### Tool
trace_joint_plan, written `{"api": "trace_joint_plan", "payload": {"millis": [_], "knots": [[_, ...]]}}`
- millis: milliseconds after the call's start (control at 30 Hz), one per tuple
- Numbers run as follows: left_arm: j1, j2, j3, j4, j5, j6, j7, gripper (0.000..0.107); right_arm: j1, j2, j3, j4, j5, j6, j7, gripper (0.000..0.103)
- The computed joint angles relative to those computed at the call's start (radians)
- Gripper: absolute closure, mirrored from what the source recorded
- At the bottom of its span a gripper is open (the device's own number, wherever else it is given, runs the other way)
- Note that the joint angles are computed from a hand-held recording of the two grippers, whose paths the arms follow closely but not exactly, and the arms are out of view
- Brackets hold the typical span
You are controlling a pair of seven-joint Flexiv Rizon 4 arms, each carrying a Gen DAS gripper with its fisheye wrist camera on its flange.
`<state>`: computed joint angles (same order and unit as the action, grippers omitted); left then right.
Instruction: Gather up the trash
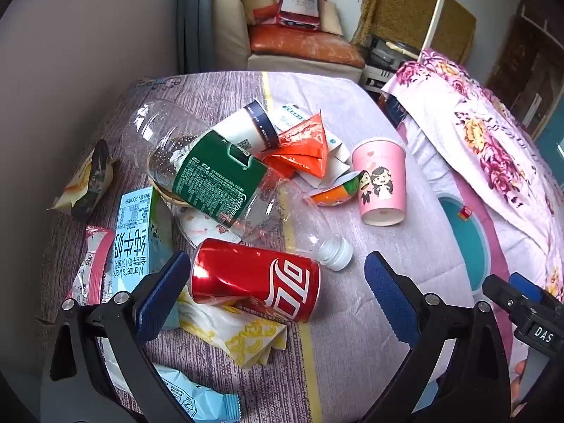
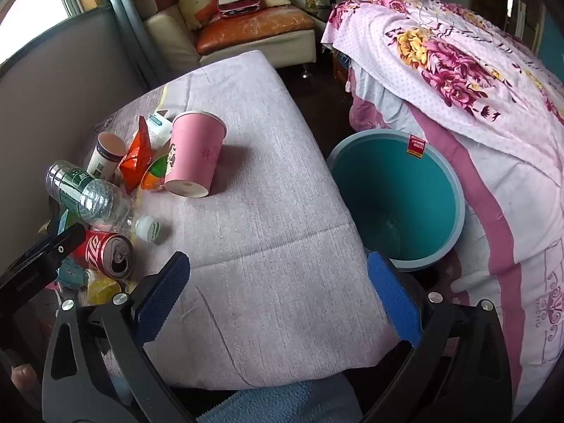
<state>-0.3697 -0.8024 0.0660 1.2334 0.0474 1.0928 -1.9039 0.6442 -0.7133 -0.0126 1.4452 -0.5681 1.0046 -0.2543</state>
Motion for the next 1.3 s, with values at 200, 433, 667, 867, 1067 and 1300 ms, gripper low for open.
{"api": "trace_joint_plan", "payload": {"millis": [200,433,667,867,1067,1300], "knots": [[0.004,0.002,-0.008,0.005,-0.008,0.002,0.012,0.008,0.009,-0.001,-0.012,-0.005,-0.025,-0.007,-0.008,0.006],[0.009,-0.001,-0.01,0.019,-0.01,0.027,0.016,0.008,0.005,0.0,0.003,-0.02,-0.006,-0.031,-0.017,0.006],[0.001,-0.001,-0.002,-0.004,-0.01,-0.001,0.012,0.008,0.004,0.005,0.003,-0.011,-0.004,-0.021,-0.016,0.006],[-0.002,0.009,0.0,-0.003,-0.002,-0.016,0.005,0.008,0.0,0.006,0.007,-0.013,0.005,-0.022,-0.018,0.006],[0.001,0.009,-0.003,-0.003,0.001,-0.016,0.002,0.008,-0.003,0.004,0.011,-0.017,0.015,-0.021,-0.023,0.006],[0.001,0.008,-0.004,-0.002,0.002,-0.015,0.002,0.008,-0.004,-0.001,0.013,-0.027,0.025,-0.029,-0.029,0.006]]}}
